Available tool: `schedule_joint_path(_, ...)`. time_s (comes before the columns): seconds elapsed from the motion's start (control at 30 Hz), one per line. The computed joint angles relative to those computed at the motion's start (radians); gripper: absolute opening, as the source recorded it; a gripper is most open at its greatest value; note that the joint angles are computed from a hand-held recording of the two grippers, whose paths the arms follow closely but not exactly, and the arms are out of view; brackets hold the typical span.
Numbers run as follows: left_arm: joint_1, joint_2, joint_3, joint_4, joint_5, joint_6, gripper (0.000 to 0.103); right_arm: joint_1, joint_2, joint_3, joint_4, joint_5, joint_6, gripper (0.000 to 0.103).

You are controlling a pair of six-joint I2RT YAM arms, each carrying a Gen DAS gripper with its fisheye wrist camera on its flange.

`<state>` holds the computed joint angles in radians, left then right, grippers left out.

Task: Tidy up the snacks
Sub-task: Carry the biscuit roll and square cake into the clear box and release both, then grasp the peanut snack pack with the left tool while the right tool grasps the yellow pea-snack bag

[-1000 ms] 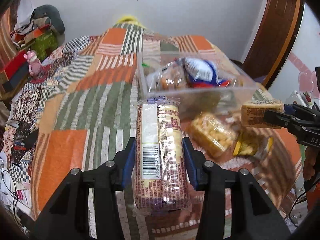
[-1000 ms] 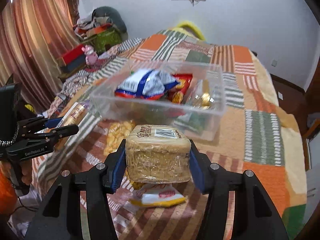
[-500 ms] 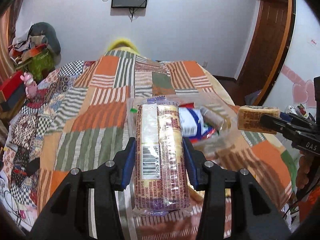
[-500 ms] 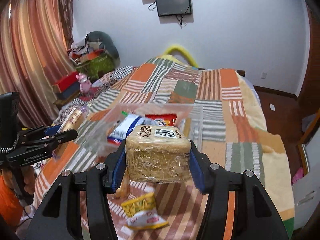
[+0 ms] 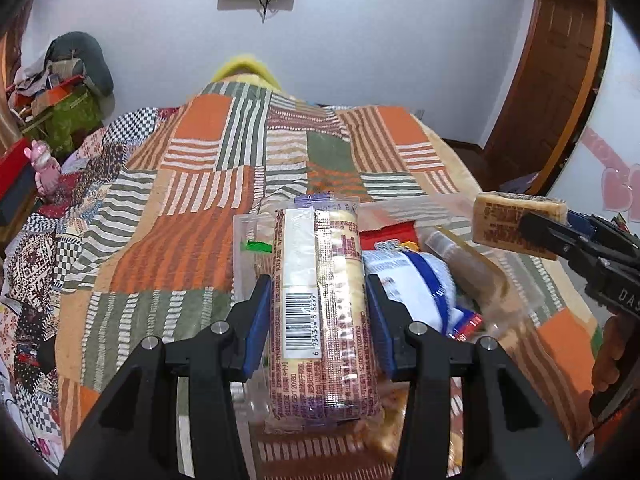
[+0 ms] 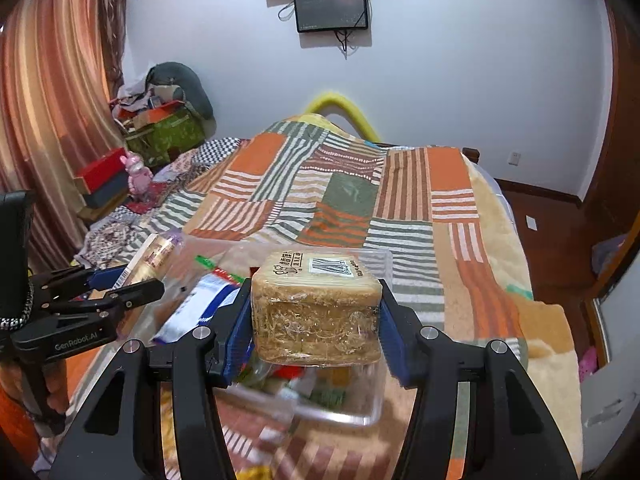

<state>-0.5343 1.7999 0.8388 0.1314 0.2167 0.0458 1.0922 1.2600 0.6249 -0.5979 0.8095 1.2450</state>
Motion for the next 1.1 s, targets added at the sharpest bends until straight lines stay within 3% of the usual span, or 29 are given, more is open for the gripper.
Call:
schedule_joint_path(0.33, -0.004, 0.143, 0.139, -0.049, 0.011, -0.034, 0.046, -0.132, 0.118, -0.024, 0.206, -0.125, -0.182, 0.053)
schedule_joint_path(0.4, -0.012, 0.142, 0.130, -0.041, -0.004, -0.027, 0.048, -0.128, 0.133, -0.021, 0.201, -0.132, -0.177, 0.053)
schedule_joint_path(0.47, -0.020, 0.125, 0.108, -0.028, -0.025, -0.018, 0.058, -0.125, 0.133, -0.019, 0.191, -0.143, -0.165, 0.053)
schedule_joint_path(0.67, -0.013, 0.016, 0.030, -0.036, -0.011, -0.008, 0.060, -0.048, 0.095, 0.013, 0.076, -0.109, -0.092, 0.061)
schedule_joint_path(0.87, 0.002, -0.174, -0.097, -0.056, 0.006, 0.013, 0.068, 0.116, 0.083, 0.086, -0.129, -0.038, 0.084, 0.067)
schedule_joint_path(1.1, 0.003, -0.361, -0.245, -0.086, 0.005, 0.039, 0.079, 0.284, 0.132, 0.115, -0.245, -0.037, 0.296, 0.072)
